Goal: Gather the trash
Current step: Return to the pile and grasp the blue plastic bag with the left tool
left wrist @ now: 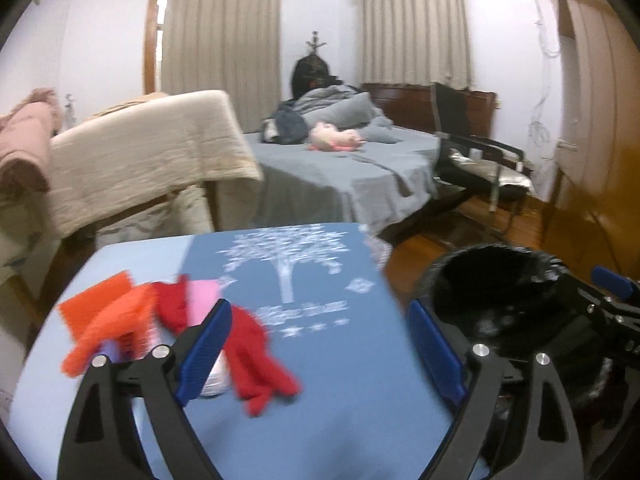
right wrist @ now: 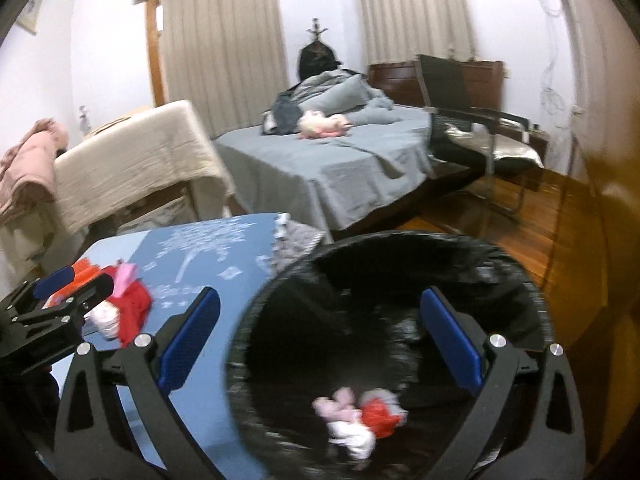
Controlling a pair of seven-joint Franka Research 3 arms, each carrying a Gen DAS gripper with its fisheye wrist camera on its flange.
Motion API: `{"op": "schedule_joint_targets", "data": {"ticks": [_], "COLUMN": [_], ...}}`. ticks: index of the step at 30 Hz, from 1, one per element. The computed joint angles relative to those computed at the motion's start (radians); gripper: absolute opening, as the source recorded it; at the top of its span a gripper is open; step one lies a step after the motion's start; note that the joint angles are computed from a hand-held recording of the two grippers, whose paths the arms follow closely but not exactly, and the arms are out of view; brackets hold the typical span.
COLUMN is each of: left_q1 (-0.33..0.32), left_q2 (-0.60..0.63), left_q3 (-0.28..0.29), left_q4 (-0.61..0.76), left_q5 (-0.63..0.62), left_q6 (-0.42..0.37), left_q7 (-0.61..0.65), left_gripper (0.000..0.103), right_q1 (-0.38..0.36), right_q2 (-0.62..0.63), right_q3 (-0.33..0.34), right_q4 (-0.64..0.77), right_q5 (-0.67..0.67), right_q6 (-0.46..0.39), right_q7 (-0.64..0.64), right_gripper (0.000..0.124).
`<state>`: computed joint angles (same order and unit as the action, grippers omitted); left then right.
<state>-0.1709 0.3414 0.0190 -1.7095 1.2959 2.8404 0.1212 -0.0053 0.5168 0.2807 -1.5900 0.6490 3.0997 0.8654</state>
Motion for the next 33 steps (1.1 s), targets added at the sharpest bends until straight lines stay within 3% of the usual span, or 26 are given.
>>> {"op": "schedule_joint_targets", "data": {"ticks": [4, 14, 22, 33], "left_q1": [0.018, 0.13, 0.187, 0.218], "left_q2": [-0.062, -0.161, -0.166, -0.117], "left_q3": [0.017, -0.017, -0.028, -0.006], "left_q4": [-0.088, -0.249, -0.287, -0.271], "left_q5": [0.046, 0.112, 0.075, -0.027], "left_q6": [-0.042, -0.131, -0.121, -0.062], "left_q7": [-0.072, -0.178, -0.176, -0.112], "left_gripper": [0.088, 0.086, 0.08, 0.077], "right_q1": [0.021, 0.117, 0.176, 0.231], "right_q2": [0.014, 0.053, 0.082, 0.13], "right_q3": [0.027, 0.029, 0.006, -0.035], "right_q4": [0.014, 0.049, 0.08, 0.149], "right_q5": [-0.012, -0.044, -0.08, -0.135], "right_q6": [-0.008, -0.05, -0.082, -0.136], "right_q7": [-0.02, -0.031, -0.021, 0.026], "right_gripper": [0.098, 0.098, 0.098, 0.097]}}
